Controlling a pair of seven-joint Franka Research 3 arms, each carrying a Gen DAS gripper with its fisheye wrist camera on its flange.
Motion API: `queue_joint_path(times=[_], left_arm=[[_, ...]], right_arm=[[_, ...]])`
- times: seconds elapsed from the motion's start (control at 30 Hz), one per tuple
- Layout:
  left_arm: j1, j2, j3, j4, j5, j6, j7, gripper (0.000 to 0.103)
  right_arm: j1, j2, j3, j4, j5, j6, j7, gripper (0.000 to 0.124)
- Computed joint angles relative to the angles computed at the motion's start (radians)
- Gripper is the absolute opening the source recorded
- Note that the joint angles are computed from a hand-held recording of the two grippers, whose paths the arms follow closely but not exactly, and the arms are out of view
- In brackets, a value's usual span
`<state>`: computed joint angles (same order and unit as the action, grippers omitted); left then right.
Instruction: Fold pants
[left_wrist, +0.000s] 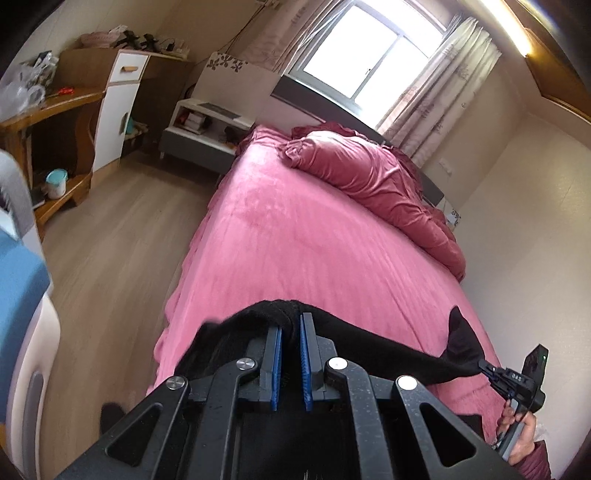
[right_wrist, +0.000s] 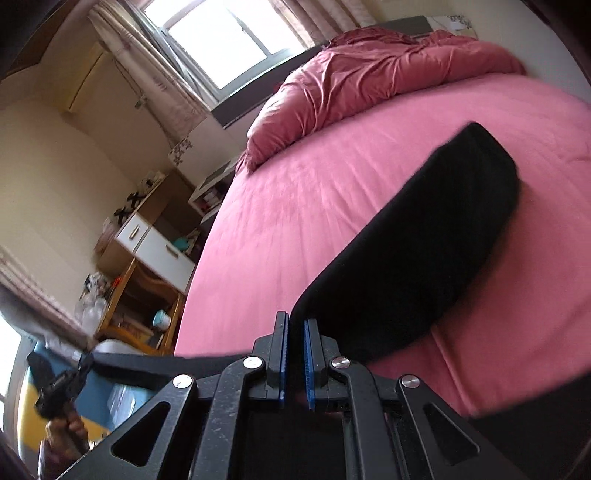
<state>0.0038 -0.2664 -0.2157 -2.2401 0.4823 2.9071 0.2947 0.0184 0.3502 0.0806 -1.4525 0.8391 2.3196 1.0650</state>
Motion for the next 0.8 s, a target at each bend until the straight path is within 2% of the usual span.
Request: queue_joint_path(times=[0.2, 0.37, 0.67, 0.8], left_arm=[[-0.061, -0.122, -0.011, -0.178, -0.089, -0.020, -0.038, 0.009], [-0.122, -0.154, -0.006, -0.276, -0.181, -0.057, -0.058, 0.009], [-0.134, -0.188, -0.039, -0.354, -0.213, -0.061, -0.138, 0.009], [-0.156, -0.176, -0.018, -0.360, -0.232, -0.072, -0.131, 0.011]], right_arm=[[-0.015, -0.205, -0.043, -0.311, 0.046, -0.034, -0.092, 0.007], [0.012, -0.263, -0.081, -0.442, -0.015, -0.056, -0.094, 0.007], [0.037, -0.271, -0.096, -0.499, -0.109, -0.032, -0.091, 0.006], [0.038, -0.298, -0.099, -0.518, -0.109, -0.042, -0.130, 0.006]])
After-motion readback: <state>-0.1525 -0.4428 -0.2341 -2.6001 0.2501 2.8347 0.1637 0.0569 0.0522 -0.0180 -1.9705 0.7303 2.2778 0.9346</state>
